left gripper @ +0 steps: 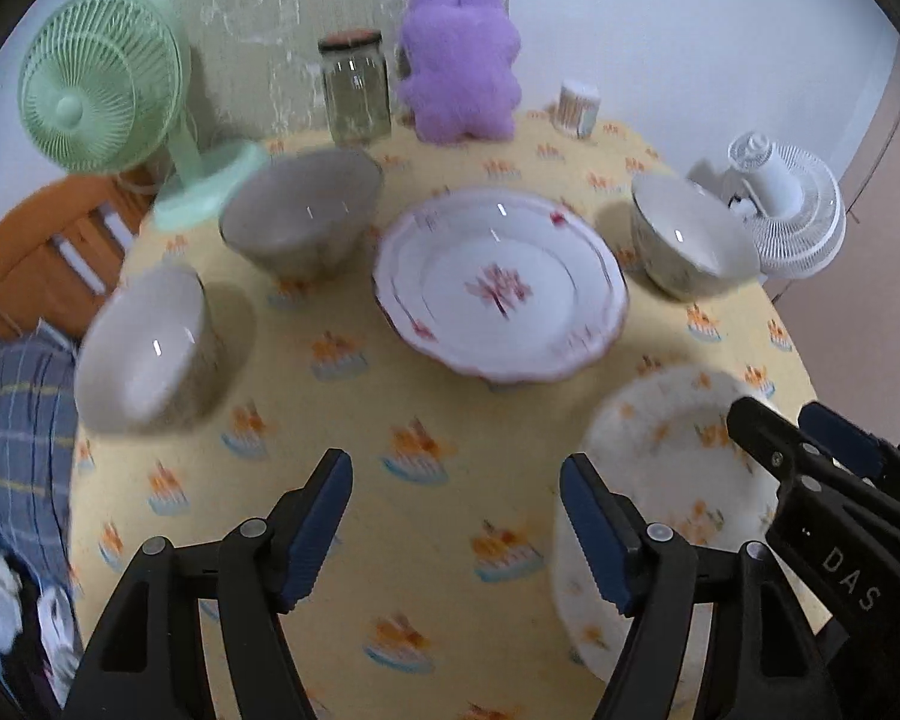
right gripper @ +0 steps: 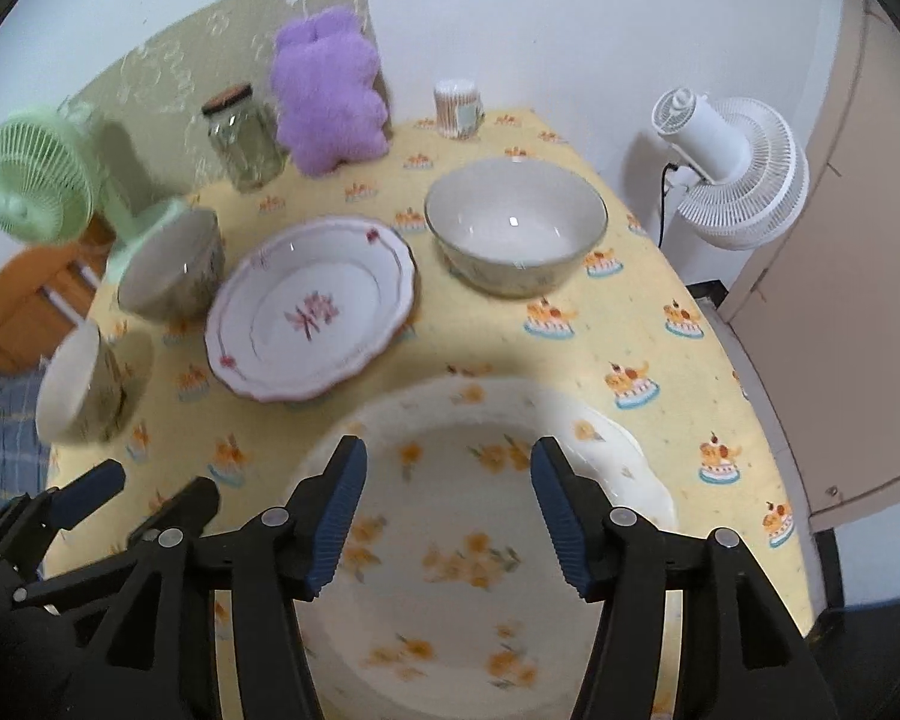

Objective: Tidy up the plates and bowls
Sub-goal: 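Move both grippers to the rim of the red-rimmed character plate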

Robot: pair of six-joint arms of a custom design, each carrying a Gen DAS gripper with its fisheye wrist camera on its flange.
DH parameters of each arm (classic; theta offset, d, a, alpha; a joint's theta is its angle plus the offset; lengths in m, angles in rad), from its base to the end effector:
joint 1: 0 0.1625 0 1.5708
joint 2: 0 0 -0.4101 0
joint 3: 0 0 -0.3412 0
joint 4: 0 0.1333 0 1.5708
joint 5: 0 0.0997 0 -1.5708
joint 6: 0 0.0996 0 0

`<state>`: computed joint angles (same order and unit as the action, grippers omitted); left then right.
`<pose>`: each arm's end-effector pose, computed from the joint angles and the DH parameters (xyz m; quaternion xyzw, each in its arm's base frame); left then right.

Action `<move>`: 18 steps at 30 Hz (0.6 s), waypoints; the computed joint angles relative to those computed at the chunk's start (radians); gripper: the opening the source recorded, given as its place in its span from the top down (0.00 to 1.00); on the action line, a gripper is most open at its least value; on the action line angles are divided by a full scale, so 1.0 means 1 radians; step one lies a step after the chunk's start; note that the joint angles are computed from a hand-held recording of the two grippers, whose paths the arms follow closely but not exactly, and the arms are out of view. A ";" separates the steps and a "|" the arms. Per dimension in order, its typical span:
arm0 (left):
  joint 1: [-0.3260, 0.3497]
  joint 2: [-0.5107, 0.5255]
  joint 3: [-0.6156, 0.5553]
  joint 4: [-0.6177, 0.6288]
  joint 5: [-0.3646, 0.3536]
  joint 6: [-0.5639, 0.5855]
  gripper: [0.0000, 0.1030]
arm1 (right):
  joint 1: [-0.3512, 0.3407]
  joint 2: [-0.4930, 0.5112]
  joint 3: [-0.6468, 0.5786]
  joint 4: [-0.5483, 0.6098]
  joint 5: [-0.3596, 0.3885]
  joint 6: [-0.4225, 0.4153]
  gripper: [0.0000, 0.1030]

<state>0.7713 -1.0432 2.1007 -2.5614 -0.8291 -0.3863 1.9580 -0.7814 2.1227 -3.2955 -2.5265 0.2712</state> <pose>-0.1962 -0.4705 0.1397 0.2029 0.9092 -0.1765 0.3178 0.2304 -0.4274 0.1031 -0.0369 -0.8753 0.3060 0.3725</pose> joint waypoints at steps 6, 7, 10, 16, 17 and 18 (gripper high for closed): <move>0.059 0.040 -0.073 -0.084 0.021 0.161 0.27 | -0.002 0.050 -0.093 -0.040 0.019 -0.002 0.40; 0.069 0.053 -0.091 -0.089 0.021 0.173 0.27 | -0.004 0.059 -0.113 -0.038 0.020 -0.013 0.40; 0.087 0.087 -0.134 -0.092 0.020 0.179 0.27 | -0.024 0.067 -0.154 -0.038 0.078 -0.064 0.40; 0.108 0.183 -0.210 -0.090 0.070 0.139 0.27 | -0.087 0.100 -0.241 0.010 0.119 -0.110 0.40; 0.113 0.198 -0.222 -0.082 0.077 0.127 0.27 | -0.100 0.104 -0.251 0.025 0.127 -0.107 0.40; 0.120 0.219 -0.237 -0.076 0.086 0.115 0.28 | -0.112 0.111 -0.263 0.034 0.133 -0.114 0.40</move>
<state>0.8914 -0.8245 1.8638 -2.6369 -0.7434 -0.2708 1.8456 -0.6700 1.8602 -3.2616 -2.3934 0.1575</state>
